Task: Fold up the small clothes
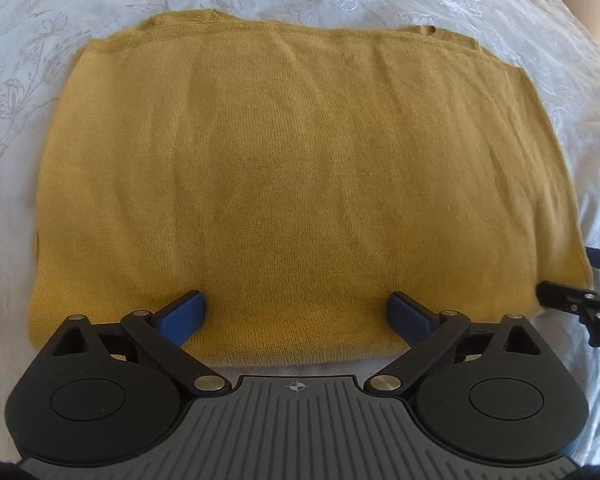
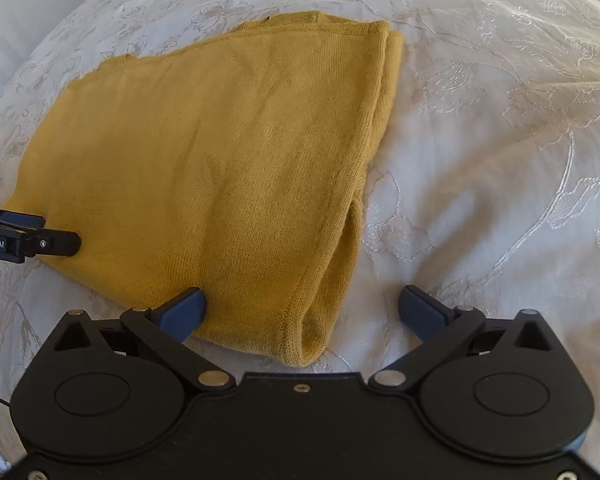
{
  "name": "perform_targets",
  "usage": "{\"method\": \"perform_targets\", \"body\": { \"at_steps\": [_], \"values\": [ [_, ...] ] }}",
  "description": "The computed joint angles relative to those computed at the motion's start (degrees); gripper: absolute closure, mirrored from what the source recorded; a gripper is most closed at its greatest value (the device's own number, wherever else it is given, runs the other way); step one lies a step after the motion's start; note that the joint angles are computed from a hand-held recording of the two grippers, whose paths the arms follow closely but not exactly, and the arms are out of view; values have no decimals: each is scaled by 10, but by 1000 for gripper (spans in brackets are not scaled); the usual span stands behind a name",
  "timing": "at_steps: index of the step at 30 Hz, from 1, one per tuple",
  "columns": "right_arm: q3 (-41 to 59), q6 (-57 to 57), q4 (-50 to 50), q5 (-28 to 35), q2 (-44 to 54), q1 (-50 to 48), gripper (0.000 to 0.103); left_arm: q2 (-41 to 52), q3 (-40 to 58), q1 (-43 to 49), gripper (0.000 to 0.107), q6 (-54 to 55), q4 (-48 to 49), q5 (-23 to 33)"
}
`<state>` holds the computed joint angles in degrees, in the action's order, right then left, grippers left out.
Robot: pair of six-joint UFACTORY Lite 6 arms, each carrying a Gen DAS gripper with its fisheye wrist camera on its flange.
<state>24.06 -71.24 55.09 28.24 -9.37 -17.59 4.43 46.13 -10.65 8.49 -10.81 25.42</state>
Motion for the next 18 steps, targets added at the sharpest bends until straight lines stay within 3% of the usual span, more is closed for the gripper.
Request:
{"method": "perform_targets", "body": {
  "at_steps": [5,8,11,18],
  "values": [
    [53,26,-20,77,34,-54,1,13,1,-9,4,-44,28,-11],
    [73,-3,16,142,42,-115,15,9,-5,-15,4,-64,47,-16],
    [97,-25,49,153,61,-126,15,6,-11,-18,4,-74,54,-22],
    [198,-41,108,161,205,-94,15,20,3,-27,4,-96,68,-17]
  ]
}}
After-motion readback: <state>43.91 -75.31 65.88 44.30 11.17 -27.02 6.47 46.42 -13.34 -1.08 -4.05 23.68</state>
